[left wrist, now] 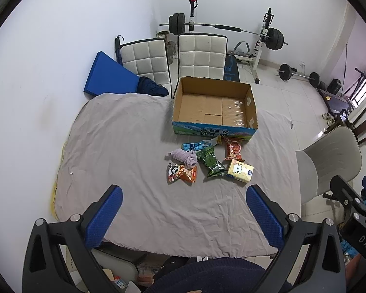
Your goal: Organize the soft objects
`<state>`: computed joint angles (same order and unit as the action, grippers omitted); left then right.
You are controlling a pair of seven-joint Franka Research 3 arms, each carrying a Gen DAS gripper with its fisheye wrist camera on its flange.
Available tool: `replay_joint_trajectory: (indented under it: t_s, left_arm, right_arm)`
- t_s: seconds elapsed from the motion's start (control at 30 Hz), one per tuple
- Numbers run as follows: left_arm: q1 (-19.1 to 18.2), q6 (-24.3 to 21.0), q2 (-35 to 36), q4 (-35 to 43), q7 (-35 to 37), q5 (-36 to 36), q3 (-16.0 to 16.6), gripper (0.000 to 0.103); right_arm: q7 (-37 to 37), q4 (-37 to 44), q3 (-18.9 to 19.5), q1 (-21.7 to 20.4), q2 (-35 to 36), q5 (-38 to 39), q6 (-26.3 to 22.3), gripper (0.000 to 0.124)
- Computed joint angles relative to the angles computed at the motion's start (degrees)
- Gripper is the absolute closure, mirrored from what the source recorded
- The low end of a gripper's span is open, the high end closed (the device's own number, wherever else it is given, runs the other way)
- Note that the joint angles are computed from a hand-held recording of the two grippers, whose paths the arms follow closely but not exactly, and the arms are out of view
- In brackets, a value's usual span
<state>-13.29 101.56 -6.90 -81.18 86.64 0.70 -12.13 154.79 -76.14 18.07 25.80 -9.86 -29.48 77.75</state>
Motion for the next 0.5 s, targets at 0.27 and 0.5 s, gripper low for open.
replay_joint_trajectory:
  t_s: [0.27, 0.5]
  left_arm:
    - [0.1, 0.3, 0.0, -0.4, -0.3, 0.3, 0.0, 0.0]
    - [0.2, 0.7, -0.4, -1.1, -0.2, 0.0, 0.1, 0.0]
  right_arm:
    - [-0.3, -0.6, -0.2, -0.2, 0.2, 1.0, 0.9, 0.021]
    - [-0.1, -0.7, -0.4, 0.0, 0.0, 1.0, 1.1, 0.021]
